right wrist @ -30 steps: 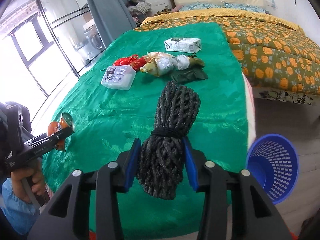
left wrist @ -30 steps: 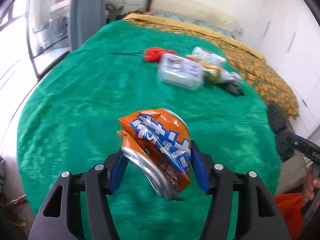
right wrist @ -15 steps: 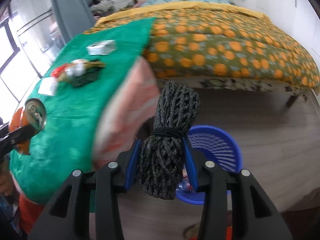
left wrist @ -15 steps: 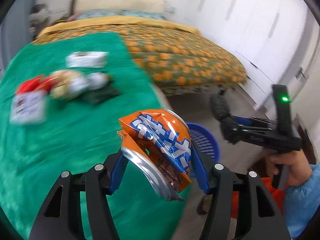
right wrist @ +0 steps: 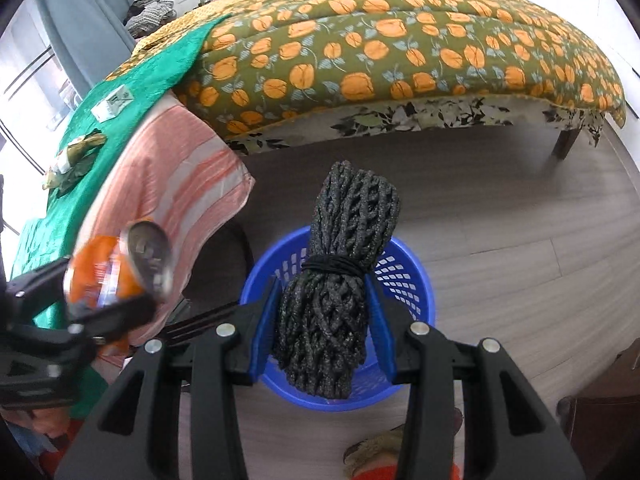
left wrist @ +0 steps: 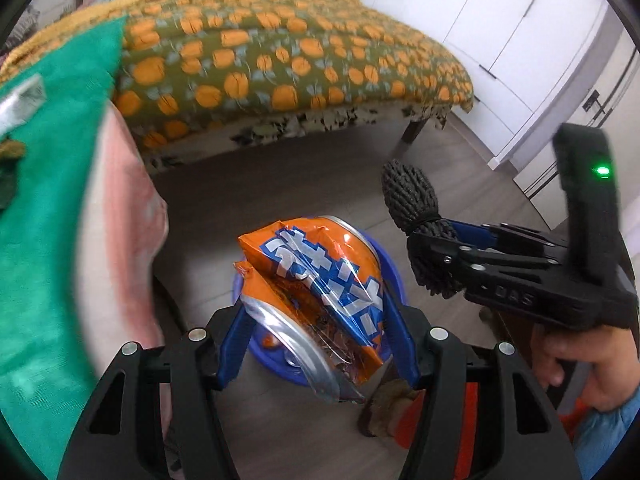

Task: Collect trash
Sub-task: 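Carry both items over the blue wastebasket and open both tools to drop them, then move both tools back over the bed toward the clear plastic box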

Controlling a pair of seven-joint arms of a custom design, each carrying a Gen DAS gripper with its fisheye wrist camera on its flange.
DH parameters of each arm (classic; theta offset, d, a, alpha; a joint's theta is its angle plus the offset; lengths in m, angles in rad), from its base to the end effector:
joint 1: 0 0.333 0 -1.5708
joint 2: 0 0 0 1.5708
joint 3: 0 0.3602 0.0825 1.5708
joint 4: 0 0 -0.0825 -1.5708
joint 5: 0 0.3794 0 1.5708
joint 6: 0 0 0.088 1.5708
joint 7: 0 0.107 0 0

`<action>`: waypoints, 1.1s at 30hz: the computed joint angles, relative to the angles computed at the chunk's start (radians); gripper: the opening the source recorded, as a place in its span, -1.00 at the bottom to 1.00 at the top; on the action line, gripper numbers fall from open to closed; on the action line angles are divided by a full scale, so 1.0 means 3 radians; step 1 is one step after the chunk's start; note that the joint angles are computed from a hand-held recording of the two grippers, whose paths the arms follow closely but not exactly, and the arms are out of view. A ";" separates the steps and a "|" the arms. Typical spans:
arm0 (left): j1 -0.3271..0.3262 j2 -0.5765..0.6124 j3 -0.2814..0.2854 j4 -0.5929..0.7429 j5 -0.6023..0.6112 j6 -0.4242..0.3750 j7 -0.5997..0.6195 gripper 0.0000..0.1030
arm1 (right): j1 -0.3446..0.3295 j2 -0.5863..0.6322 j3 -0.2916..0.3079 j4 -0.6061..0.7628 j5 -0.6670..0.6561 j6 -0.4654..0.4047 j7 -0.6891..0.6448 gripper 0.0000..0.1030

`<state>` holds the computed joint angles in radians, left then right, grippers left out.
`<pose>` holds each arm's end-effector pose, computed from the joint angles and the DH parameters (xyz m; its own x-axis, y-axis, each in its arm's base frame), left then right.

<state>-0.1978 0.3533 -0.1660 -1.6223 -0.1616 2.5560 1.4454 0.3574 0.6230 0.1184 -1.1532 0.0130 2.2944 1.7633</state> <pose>0.6750 -0.2348 0.5302 -0.1729 -0.9474 0.2695 -0.8637 0.0143 -0.5038 0.7198 0.3359 0.5336 0.2738 -0.9457 -0.1751 -0.8665 -0.1635 -0.4716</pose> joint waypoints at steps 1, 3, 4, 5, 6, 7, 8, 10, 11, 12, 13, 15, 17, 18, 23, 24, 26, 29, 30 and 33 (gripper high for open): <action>-0.0021 0.0092 0.0007 0.0089 0.0018 -0.0031 -0.0033 0.16 | -0.0021 0.0012 0.0010 -0.0001 0.0022 0.0005 -0.0020 -0.20; -0.0065 0.0223 0.0031 0.0220 0.0075 -0.0070 -0.0089 0.16 | -0.0042 0.0046 0.0012 0.0032 0.0044 -0.0002 -0.0033 -0.19; -0.0098 0.0305 0.0055 0.0306 0.0125 -0.0096 -0.0134 0.17 | -0.0054 0.0046 0.0019 0.0018 0.0063 0.0017 -0.0043 -0.15; -0.0117 0.0358 0.0070 0.0359 0.0157 -0.0103 -0.0166 0.19 | -0.0069 0.0056 0.0026 0.0010 0.0083 0.0048 -0.0055 -0.13; -0.0131 0.0400 0.0080 0.0394 0.0181 -0.0099 -0.0193 0.20 | -0.0077 0.0076 0.0026 0.0021 0.0095 0.0071 -0.0058 -0.11; -0.0137 0.0439 0.0078 0.0433 0.0188 -0.0100 -0.0203 0.20 | -0.0089 0.0097 0.0027 0.0027 0.0111 0.0098 -0.0059 -0.04; -0.0148 0.0499 0.0085 0.0496 0.0202 -0.0103 -0.0224 0.30 | -0.0101 0.0120 0.0035 0.0047 0.0131 0.0107 -0.0062 0.20; -0.0173 0.0583 0.0108 0.0591 0.0237 -0.0098 -0.0274 0.63 | -0.0133 0.0149 0.0052 0.0056 0.0194 0.0143 -0.0047 0.57; -0.0195 0.0593 0.0134 0.0601 0.0273 -0.0067 -0.0317 0.65 | -0.0145 0.0147 0.0051 0.0042 0.0222 0.0172 -0.0016 0.57; -0.0202 0.0579 0.0148 0.0593 0.0298 -0.0050 -0.0345 0.65 | -0.0161 0.0136 0.0053 0.0026 0.0248 0.0197 0.0010 0.57; -0.0190 0.0557 0.0137 0.0581 0.0289 -0.0039 -0.0351 0.66 | -0.0169 0.0110 0.0044 0.0000 0.0258 0.0234 0.0043 0.57; -0.0145 0.0430 0.0103 0.0439 0.0244 0.0066 -0.0325 0.69 | -0.0157 0.0045 0.0008 -0.0065 0.0230 0.0339 0.0128 0.58; -0.0130 0.0276 0.0099 0.0284 0.0247 0.0158 -0.0309 0.71 | -0.0128 -0.0032 -0.0041 -0.0136 0.0161 0.0436 0.0242 0.62; -0.0111 0.0169 0.0088 0.0172 0.0239 0.0222 -0.0280 0.72 | -0.0102 -0.0080 -0.0073 -0.0178 0.0109 0.0492 0.0316 0.65; 0.0000 -0.0533 0.0073 -0.0582 0.0214 0.0575 -0.0143 0.83 | 0.0130 -0.0307 -0.0206 -0.0372 -0.0320 0.0796 0.0662 0.72; 0.0021 -0.0670 0.0083 -0.0741 0.0235 0.0621 -0.0143 0.84 | 0.0163 -0.0314 -0.0210 -0.0368 -0.0398 0.0834 0.0696 0.72; 0.0065 -0.0963 0.0136 -0.1090 0.0406 0.0650 -0.0262 0.84 | 0.0279 -0.0320 -0.0234 -0.0355 -0.0597 0.0916 0.0781 0.73; 0.0225 -0.1318 0.0151 -0.1519 0.0733 0.0605 -0.0482 0.84 | 0.0478 -0.0226 -0.0222 -0.0203 -0.0875 0.0972 0.0763 0.73; 0.0306 -0.1428 0.0138 -0.1644 0.0903 0.0583 -0.0604 0.84 | 0.0523 -0.0195 -0.0200 -0.0159 -0.0922 0.0989 0.0727 0.73; 0.0580 -0.1721 0.0085 -0.1972 0.1244 0.0507 -0.0872 0.84 | 0.0643 -0.0019 -0.0051 0.0100 -0.0914 0.0918 0.0503 0.73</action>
<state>-0.0238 -0.1628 -0.1406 -2.2138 0.2117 2.7080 1.1837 0.5503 0.6172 0.1033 -1.1231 -0.2613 2.5696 1.9142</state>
